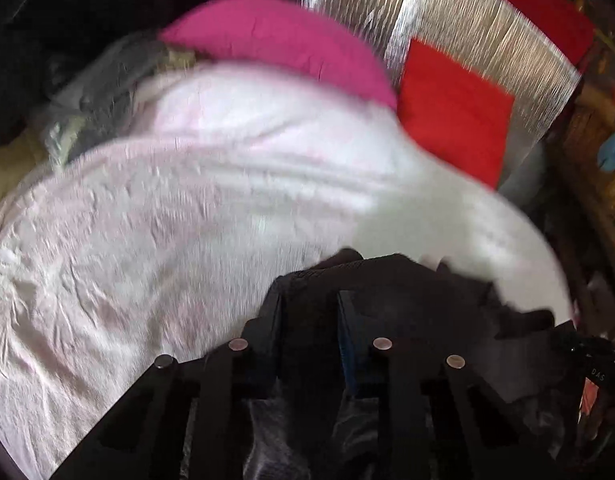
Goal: Fold large clothes
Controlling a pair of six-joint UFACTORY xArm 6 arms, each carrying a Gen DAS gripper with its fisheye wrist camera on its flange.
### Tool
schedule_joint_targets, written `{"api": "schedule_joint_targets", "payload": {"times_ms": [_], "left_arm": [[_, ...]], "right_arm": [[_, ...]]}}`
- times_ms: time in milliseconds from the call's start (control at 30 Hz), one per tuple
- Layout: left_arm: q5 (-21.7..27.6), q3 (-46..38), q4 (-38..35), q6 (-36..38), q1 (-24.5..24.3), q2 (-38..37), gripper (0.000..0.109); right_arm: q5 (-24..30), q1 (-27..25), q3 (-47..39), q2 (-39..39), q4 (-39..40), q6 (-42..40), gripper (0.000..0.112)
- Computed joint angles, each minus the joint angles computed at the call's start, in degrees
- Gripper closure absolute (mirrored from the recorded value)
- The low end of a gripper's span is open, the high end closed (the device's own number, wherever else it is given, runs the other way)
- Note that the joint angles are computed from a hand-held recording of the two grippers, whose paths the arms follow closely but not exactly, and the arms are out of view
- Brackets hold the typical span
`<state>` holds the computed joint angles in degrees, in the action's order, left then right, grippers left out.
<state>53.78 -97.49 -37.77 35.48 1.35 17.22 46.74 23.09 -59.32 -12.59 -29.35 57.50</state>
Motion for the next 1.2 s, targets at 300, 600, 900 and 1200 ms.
{"api": "schedule_joint_targets", "payload": {"times_ms": [300, 600, 900, 1200], "left_arm": [[-2.32, -3.6, 7.95, -12.21, -0.7, 6.48, 0.074], [2.15, -4.72, 7.94, -13.03, -0.97, 6.83, 0.039], [-0.14, -1.88, 9.17, -11.39, -2.03, 4.42, 0.039], [-2.92, -1.93, 15.44, -16.91, -2.06, 5.11, 0.027]], "right_arm": [[-10.09, -6.92, 13.48, -7.69, -11.51, 27.72, 0.099], [-28.96, -11.91, 26.44, -17.45, 0.58, 25.49, 0.042], [-10.42, -5.8, 9.0, -2.33, 9.87, 3.78, 0.041], [-3.28, -3.62, 7.88, -0.78, -1.86, 18.93, 0.091]]}}
